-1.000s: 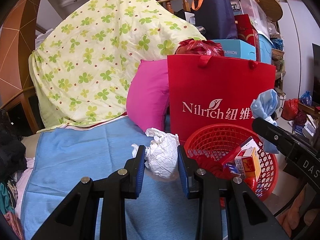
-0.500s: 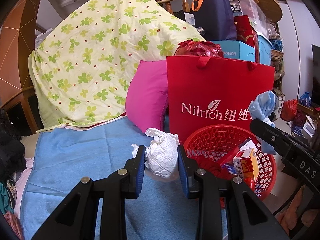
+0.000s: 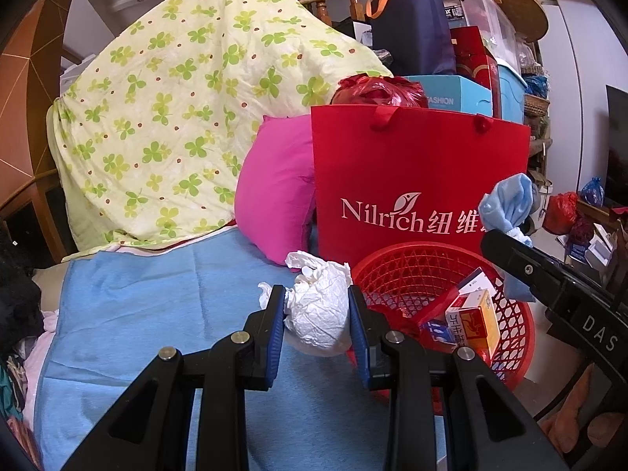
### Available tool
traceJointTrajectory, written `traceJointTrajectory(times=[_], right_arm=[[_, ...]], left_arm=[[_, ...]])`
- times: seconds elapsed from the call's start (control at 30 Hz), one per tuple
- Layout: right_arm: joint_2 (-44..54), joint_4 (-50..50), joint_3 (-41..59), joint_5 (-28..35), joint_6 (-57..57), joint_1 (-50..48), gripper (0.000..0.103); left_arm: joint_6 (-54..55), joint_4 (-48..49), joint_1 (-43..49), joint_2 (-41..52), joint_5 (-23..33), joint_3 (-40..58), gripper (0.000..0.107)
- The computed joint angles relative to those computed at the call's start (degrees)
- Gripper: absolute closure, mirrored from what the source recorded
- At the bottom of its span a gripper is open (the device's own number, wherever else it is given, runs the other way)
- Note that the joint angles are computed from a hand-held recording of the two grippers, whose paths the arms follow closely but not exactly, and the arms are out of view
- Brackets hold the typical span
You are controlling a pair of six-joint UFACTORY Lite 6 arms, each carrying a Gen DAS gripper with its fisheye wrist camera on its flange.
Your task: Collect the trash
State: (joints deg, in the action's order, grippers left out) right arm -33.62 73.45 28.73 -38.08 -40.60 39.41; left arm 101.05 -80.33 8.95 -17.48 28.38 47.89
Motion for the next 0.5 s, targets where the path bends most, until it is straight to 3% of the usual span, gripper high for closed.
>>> traceJointTrajectory(times=[0.5], right_arm=[[-2.17,0.85,-2.06,2.65,0.06,-3.72,0.074]], left_arm=[[-0.95,-0.11,-3.4,2.12,-0.73,0.33,0.074]])
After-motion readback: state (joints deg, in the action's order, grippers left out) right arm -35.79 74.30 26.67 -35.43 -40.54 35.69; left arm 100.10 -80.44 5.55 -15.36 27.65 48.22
